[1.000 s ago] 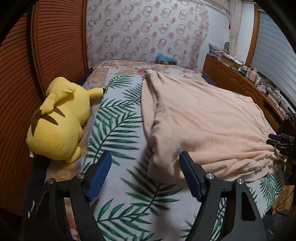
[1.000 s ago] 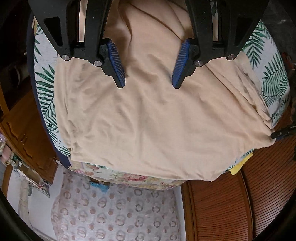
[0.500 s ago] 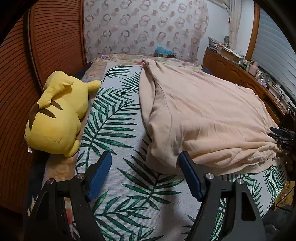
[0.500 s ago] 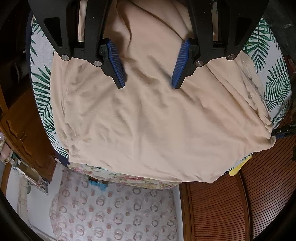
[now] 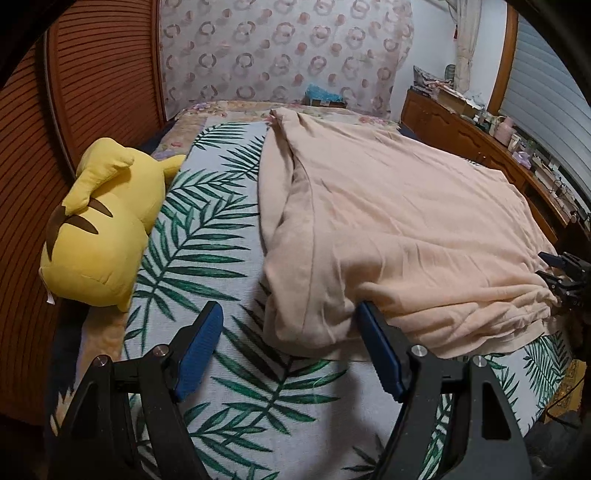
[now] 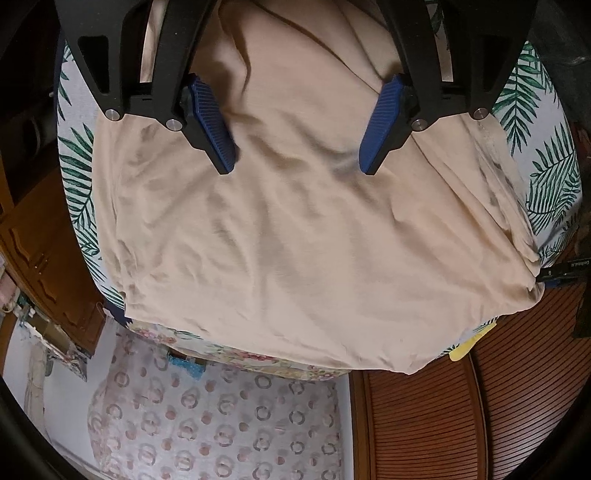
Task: Fold small clothes
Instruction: 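Grasp the shirt edge with the left tool and fold it over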
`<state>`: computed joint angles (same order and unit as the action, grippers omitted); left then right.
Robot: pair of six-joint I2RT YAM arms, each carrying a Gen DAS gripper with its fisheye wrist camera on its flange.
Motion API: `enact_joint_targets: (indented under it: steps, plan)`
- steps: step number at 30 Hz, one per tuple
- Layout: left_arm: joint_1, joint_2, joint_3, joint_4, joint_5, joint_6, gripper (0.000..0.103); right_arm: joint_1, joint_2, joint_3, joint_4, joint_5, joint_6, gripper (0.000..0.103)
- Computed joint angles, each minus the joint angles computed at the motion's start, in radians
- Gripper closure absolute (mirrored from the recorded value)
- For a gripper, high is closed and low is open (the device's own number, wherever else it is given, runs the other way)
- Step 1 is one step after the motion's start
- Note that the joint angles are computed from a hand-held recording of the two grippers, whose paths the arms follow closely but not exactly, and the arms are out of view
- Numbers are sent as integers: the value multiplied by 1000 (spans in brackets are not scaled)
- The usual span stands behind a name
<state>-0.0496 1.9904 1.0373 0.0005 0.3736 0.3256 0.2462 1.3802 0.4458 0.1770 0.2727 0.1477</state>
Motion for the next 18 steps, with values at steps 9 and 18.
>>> enact_joint_targets:
  steps: [9, 18]
  plan:
    - [-2, 23, 38, -66, 76, 10, 71, -1, 4, 3, 1, -2, 0, 31]
    - [-10, -111, -9, -52, 222, -28, 97, -1, 3, 3, -1, -3, 0, 30]
